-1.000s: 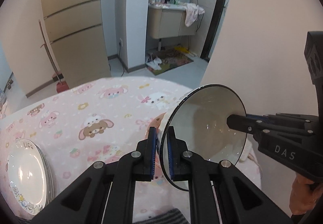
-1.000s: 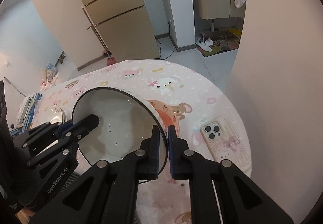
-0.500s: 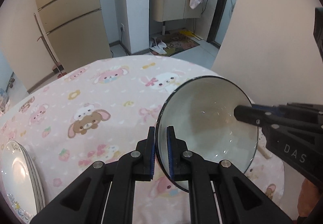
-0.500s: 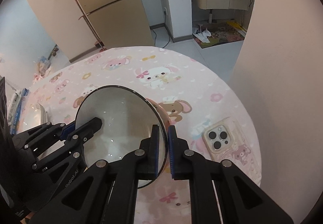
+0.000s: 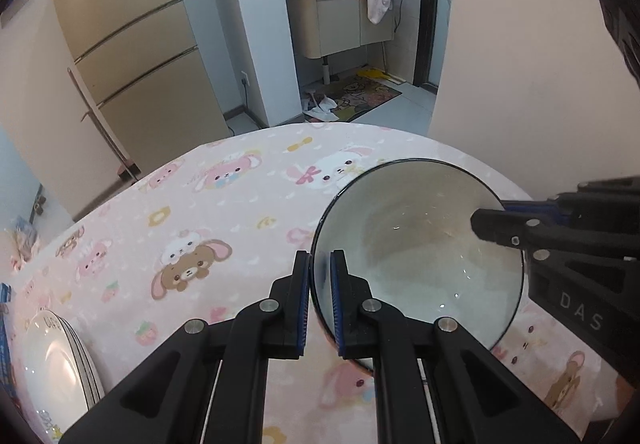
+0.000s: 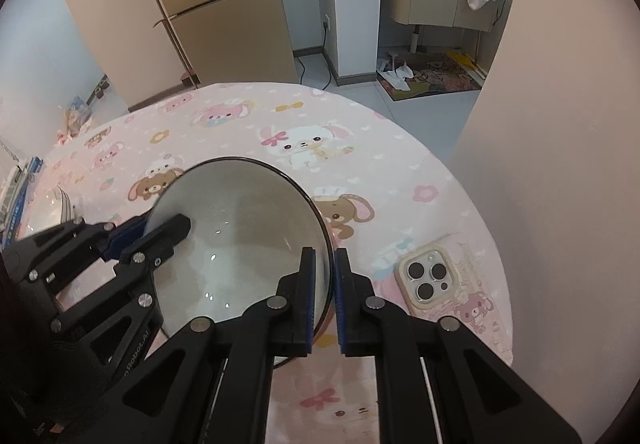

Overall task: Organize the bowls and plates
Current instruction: 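Carry the white bowl over the pink bowl, lower it inside, open grippers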

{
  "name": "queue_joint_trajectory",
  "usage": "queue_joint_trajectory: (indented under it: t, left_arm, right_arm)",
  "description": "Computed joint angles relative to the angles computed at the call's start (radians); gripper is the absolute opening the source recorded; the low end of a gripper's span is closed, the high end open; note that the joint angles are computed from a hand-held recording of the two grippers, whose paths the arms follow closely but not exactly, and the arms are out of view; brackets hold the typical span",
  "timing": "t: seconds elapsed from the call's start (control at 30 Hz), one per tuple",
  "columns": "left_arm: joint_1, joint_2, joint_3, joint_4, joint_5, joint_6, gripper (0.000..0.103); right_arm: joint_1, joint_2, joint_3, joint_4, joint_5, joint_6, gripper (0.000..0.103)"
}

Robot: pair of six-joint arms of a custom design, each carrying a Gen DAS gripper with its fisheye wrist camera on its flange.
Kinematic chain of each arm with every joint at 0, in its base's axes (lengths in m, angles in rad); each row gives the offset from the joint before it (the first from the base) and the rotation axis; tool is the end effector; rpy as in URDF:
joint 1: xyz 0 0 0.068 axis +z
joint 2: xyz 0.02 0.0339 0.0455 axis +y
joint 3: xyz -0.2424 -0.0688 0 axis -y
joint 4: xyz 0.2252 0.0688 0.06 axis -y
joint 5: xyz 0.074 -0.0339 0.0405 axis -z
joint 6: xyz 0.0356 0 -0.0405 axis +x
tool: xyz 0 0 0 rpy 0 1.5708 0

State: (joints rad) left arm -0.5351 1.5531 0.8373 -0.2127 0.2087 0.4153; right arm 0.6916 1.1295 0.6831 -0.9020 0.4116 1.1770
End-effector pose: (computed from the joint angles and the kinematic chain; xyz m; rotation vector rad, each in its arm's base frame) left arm 0.2459 -0.1543 0.1662 1.2192 2.1795 -0.3106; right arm 0.1393 0.0968 0.1856 0.7046 2.5859 -0.0919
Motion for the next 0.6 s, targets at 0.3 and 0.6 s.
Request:
queue_joint_trajectory:
  t: [0.3,0.6]
  left_arm:
    - [0.035,-0.013,0.008,-0.026,0.053,0.006,0.011]
    - [0.065,-0.153,0.018,-0.128,0.125,-0.002,0.011]
  right_arm:
    - [0.057,0.058,0.067,-0.082,0.057,0.021,0.009]
    - [0.103,0.021,0.109,-0.142,0.073,0.067,0.010]
